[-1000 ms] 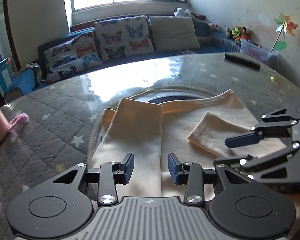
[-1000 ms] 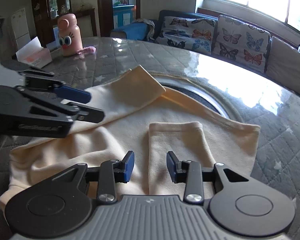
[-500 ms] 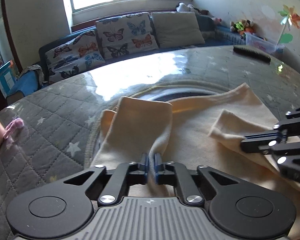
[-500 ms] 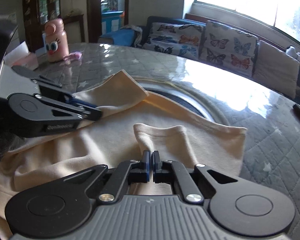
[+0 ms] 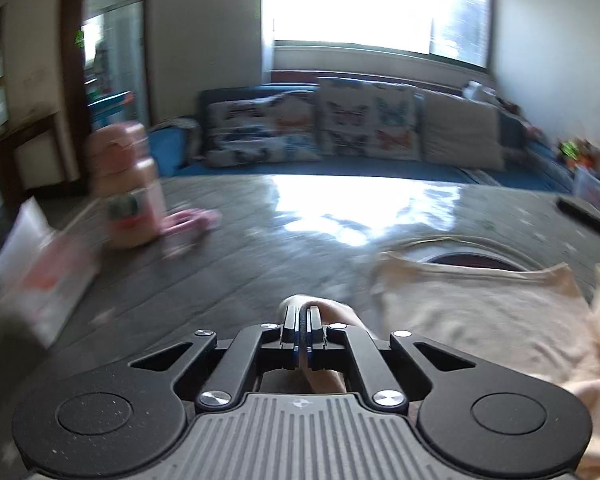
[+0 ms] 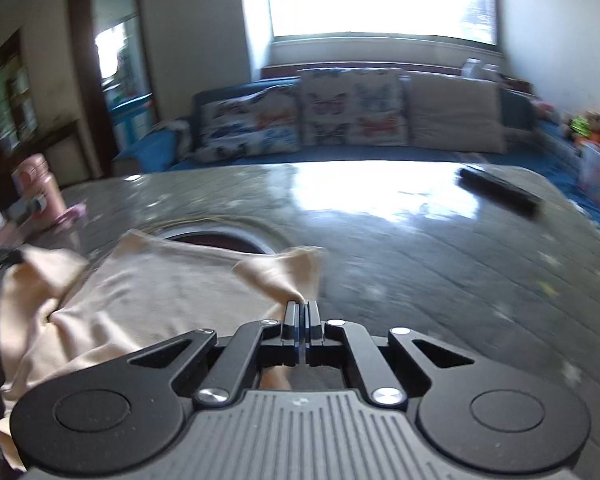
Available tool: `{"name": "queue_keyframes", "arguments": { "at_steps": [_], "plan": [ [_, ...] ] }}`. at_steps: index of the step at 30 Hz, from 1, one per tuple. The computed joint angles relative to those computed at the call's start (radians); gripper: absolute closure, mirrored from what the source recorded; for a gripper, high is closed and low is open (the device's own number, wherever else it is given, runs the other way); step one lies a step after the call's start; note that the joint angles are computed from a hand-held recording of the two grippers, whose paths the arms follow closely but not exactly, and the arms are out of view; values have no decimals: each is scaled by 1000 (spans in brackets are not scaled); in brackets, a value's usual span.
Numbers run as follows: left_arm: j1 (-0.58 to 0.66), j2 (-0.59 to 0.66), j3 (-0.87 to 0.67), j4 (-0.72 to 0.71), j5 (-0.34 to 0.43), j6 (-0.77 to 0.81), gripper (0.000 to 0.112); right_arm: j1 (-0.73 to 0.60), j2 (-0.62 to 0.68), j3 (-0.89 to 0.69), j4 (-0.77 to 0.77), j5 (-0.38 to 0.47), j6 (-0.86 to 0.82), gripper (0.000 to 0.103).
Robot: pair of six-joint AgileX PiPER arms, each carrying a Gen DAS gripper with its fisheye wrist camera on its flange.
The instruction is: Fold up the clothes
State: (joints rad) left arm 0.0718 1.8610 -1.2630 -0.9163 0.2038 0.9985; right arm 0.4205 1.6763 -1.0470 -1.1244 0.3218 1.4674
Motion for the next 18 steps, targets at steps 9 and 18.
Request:
{"name": "queue_keyframes", "arguments": {
  "at_steps": [9, 18],
  "plan": [
    [153, -68, 195, -21, -19, 48, 109, -35, -163, 269, -53, 85, 236, 101],
    [180, -134, 259, -41, -29, 99, 108, -27, -239, 322, -56, 203, 243, 96]
  ]
}}
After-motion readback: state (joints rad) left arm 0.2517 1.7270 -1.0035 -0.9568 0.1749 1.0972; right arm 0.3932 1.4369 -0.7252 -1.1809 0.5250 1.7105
